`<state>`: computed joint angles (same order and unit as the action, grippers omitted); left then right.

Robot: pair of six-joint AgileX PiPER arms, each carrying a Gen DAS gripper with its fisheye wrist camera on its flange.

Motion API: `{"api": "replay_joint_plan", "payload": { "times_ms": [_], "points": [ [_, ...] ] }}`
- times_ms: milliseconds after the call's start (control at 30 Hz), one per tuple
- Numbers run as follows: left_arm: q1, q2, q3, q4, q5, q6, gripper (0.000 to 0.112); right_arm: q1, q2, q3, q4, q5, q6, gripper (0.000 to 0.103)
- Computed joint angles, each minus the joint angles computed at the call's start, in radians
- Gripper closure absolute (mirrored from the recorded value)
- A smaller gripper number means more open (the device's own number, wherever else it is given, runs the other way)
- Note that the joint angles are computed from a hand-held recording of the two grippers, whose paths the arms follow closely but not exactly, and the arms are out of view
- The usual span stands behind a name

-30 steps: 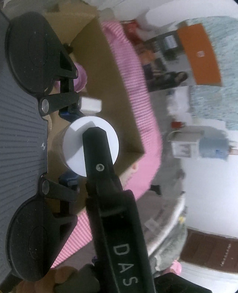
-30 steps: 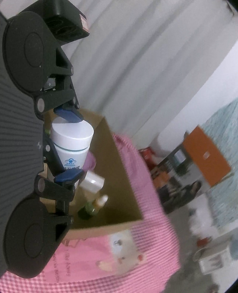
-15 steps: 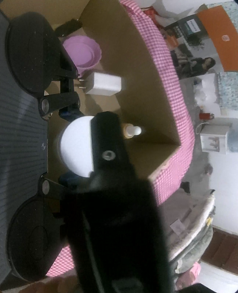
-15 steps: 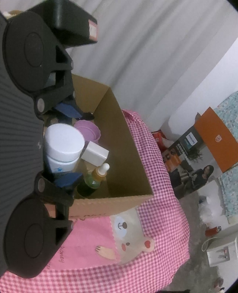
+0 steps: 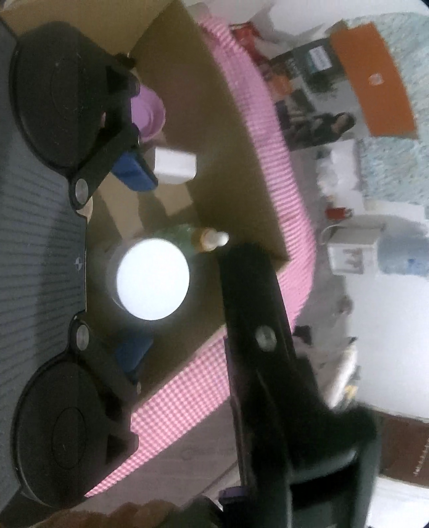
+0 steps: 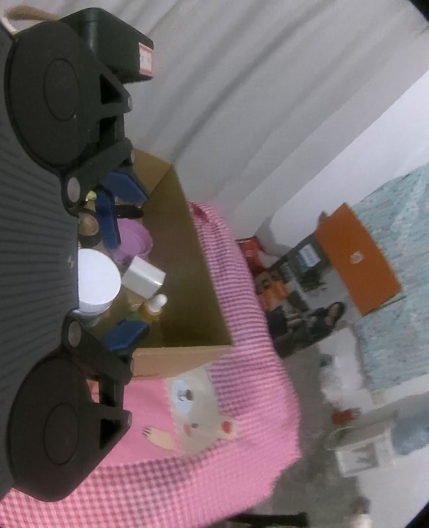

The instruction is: Organize rigid objects

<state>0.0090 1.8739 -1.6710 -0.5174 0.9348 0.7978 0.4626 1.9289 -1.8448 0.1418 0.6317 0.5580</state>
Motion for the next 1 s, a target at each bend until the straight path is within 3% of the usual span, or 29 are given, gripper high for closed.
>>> {"api": "replay_joint_plan", "payload": {
  "times_ms": [100,267,367,500,567,733,1000],
  "points": [
    [0.026,-0.096,0.097,-0.045,-0.054,0.037,0.011,0.041,-0.066,0.066,-0.150,-0.047,0.112,0.008],
    [0.105,-0.261,0.255,-0.166,-0.141,0.157,0.009,0.141,-0.184,0.173,-0.496,-0.089,0.396,0.000],
    [0.136,-0.372,0.350,-0.179,-0.203,0.220,0.009,0.221,-0.238,0.206,-0.745,-0.039,0.586,0.000],
    [0.166,-0.466,0.424,-0.162,-0.312,0.216,0.009,0.326,-0.258,0.185,-0.923,0.099,0.673,0.000],
    [0.181,-0.491,0.443,-0.144,-0.336,0.183,0.009,0.375,-0.244,0.154,-0.973,0.175,0.684,0.000],
    [0.225,-0.476,0.431,-0.096,-0.288,0.057,0.009,0.447,-0.192,0.082,-0.987,0.291,0.684,0.000],
    [0.264,-0.434,0.430,0.000,-0.298,-0.026,0.009,0.533,-0.045,-0.071,-1.007,0.504,0.661,0.000]
  ]
}}
